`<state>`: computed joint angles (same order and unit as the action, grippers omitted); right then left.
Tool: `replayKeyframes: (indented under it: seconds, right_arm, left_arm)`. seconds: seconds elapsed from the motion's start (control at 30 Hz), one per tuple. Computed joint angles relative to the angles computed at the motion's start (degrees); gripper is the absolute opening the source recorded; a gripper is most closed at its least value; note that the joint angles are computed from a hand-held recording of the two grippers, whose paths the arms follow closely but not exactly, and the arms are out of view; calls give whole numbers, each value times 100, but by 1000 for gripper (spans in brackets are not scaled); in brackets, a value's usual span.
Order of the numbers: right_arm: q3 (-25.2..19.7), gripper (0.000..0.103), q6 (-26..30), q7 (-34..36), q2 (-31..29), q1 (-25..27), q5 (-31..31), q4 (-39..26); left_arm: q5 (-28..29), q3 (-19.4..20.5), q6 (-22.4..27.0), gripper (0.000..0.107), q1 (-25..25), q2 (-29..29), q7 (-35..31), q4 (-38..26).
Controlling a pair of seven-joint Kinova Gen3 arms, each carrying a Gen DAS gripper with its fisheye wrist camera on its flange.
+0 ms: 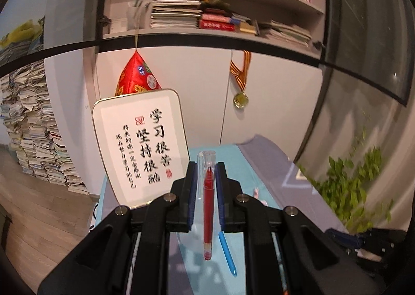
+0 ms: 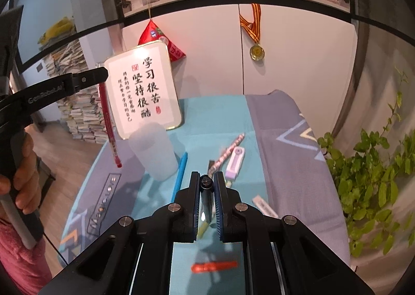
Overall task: Organize stationery
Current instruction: 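Drop the red pen into the frosted cup with the left gripper while the right gripper grasps a black marker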
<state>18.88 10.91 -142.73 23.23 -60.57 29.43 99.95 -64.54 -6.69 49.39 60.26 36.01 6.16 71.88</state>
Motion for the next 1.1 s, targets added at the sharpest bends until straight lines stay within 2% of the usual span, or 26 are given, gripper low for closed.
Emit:
replayKeyframes:
  seconds: [0.17,0.33,0.67,0.73,0.93,1.1]
  right_arm:
    - [-167,11,-16,147,83,147,-71,-113]
    - [-190,11,82,209,139,193,-164,-218]
    - [-412,11,118,328,196,377,-277,-354]
    - [-375,11,106,321,195,343,-279,-375]
    - [-125,11,-4,253,179,87,-181,-493]
    - [398,11,-223,149,219,-411,-90,-664]
  left_arm:
    - [-259,-190,42,12,-19,189,303,-63]
    - [-290,-265,-299,12,-212,257,815,181]
    - [-158,-200,-276,12,-200,400,659,260]
    - [-108,-217,-204,12,-150,429,706,308]
    - [-121,-184,-473,12,-131,324,925,662]
    - [-116,-166,-562,13,-123,289,954,790]
